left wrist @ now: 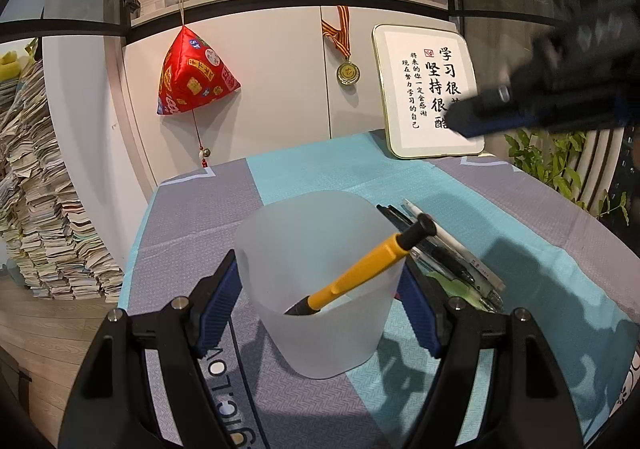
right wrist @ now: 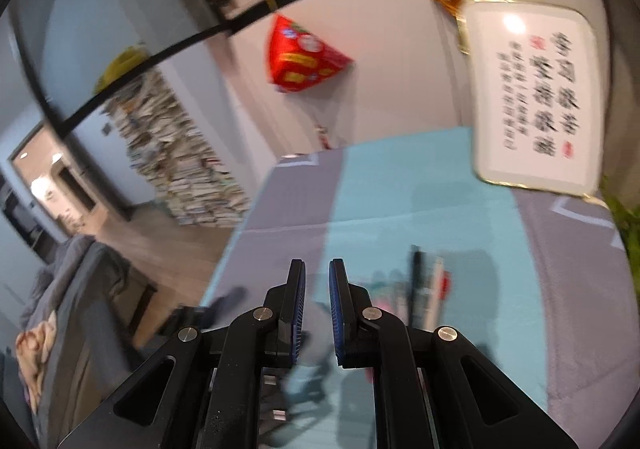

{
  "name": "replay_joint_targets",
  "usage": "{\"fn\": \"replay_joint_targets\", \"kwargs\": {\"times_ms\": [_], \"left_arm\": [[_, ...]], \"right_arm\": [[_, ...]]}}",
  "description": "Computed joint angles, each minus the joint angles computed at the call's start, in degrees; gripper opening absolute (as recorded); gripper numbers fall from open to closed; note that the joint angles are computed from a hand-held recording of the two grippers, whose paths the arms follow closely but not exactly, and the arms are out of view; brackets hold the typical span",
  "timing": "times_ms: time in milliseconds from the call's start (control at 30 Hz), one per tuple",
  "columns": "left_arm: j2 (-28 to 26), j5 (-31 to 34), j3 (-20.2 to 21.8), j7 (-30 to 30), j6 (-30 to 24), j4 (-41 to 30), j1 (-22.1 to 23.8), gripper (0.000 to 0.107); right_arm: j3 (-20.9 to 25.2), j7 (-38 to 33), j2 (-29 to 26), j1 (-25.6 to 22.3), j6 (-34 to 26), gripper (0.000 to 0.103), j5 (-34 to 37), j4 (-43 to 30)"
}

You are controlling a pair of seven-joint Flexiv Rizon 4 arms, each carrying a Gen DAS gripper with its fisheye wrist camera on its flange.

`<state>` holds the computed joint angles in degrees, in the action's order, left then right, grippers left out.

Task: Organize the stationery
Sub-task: 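Reach the right tool to the white pen and grasp it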

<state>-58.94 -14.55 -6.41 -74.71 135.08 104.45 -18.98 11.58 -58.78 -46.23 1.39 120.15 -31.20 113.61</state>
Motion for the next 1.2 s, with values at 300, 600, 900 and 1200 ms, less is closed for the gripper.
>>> {"fn": "replay_joint_targets", "kwargs": {"times_ms": [300,600,900,1200], "left_arm": [[0.1,0.2,0.0,-0.1,-0.2,0.1,0.2,0.074],[0.1,0.3,0.1,-0.1,-0.1,0.2,0.2,0.074],[0.2,0.3,0.1,0.0,-0.3,0.2,0.3,0.074],[0.2,0.4,0.1,-0.1,-0.4,0.5,0.4,0.074]], "right_arm": [[-1.8,2.3,-1.5,0.2,-12.9,0.011,6.5,-3.1],[-1.3,-4.0,-3.3,2.7,-20.7,0.012,10.0,-6.5],[-12.8,-4.5,-3.9,13.1,-22.1,0.014,17.1,-7.6],[-13.7,-3.5,-2.7,11.2,-22.7,0.014,20.4,-4.7]]}}
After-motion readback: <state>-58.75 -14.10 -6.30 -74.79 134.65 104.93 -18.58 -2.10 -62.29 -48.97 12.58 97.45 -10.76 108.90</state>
